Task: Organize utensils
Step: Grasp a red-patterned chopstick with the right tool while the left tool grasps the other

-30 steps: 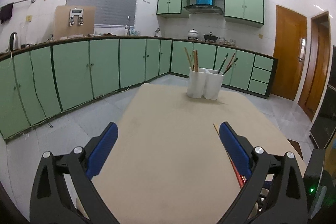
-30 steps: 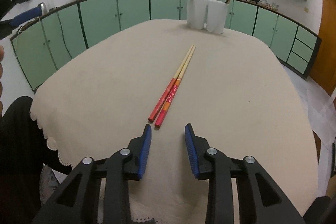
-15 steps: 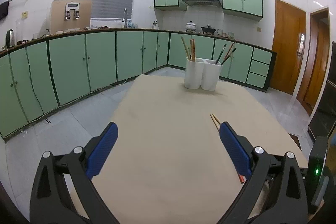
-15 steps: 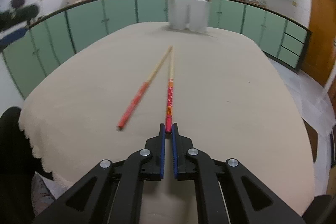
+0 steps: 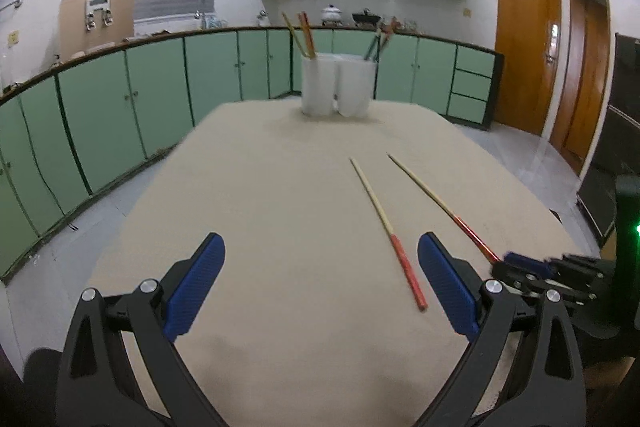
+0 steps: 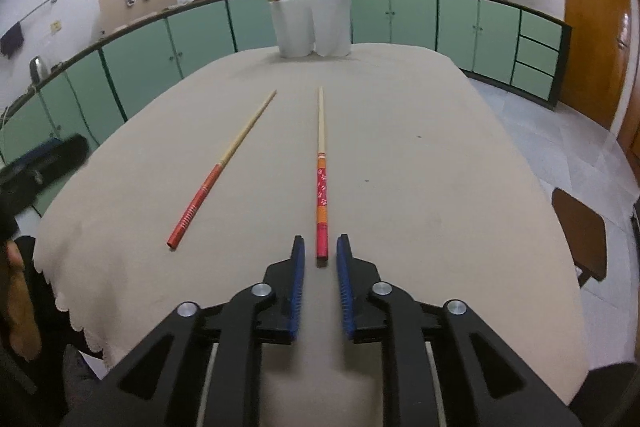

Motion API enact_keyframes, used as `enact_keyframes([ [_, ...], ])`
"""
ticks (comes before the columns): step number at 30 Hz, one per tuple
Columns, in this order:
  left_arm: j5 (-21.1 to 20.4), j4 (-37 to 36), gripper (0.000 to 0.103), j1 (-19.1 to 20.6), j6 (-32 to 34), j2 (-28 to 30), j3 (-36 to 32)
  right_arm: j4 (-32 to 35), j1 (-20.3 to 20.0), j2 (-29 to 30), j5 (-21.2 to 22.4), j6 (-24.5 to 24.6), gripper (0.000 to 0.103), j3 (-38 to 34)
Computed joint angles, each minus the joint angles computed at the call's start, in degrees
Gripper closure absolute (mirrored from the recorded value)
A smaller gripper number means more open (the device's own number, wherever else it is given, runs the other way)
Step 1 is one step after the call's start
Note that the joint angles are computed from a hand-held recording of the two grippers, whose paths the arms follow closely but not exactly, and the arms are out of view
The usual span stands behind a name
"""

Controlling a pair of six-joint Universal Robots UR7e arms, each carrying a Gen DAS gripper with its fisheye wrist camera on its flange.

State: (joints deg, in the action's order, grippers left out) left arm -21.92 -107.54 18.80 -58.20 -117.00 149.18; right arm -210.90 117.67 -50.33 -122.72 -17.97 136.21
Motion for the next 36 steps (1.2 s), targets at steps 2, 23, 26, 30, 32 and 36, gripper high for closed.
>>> enact_keyframes([
  [2, -0.47, -2.71, 0.009, 0.05, 0.94, 1.93, 0.87, -0.20, -0.24, 0.31, -0.54, -0.06, 0.090, -0.51],
  [23, -8.78, -32.56, 0.098, 7.89, 15.86, 17.05, 3.53, -1.23, -1.77, -1.79, 1.27, 1.17, 0.096, 1.64],
  [26, -8.00, -27.59, 0.098, 7.62, 12.48, 14.29, 3.28, -1.09, -1.68, -1.94, 1.33, 1.19, 0.096, 1.73],
  [30, -7.69, -18.00, 0.096, 6.56, 6.68, 10.49, 2.68, -0.97, -1.38, -2.03, 0.78, 1.44, 0.094, 2.08],
  [32, -7.90, -15.05, 0.094, 6.39, 4.96, 9.12, 2.38, -1.21, -1.19, -1.69, 0.39, 1.20, 0.094, 1.99],
  [36, -8.27, -14.09, 0.089, 6.54, 4.92, 8.89, 2.00, -0.45, -1.48, -1.80, 0.68, 1.73, 0.094, 1.62],
])
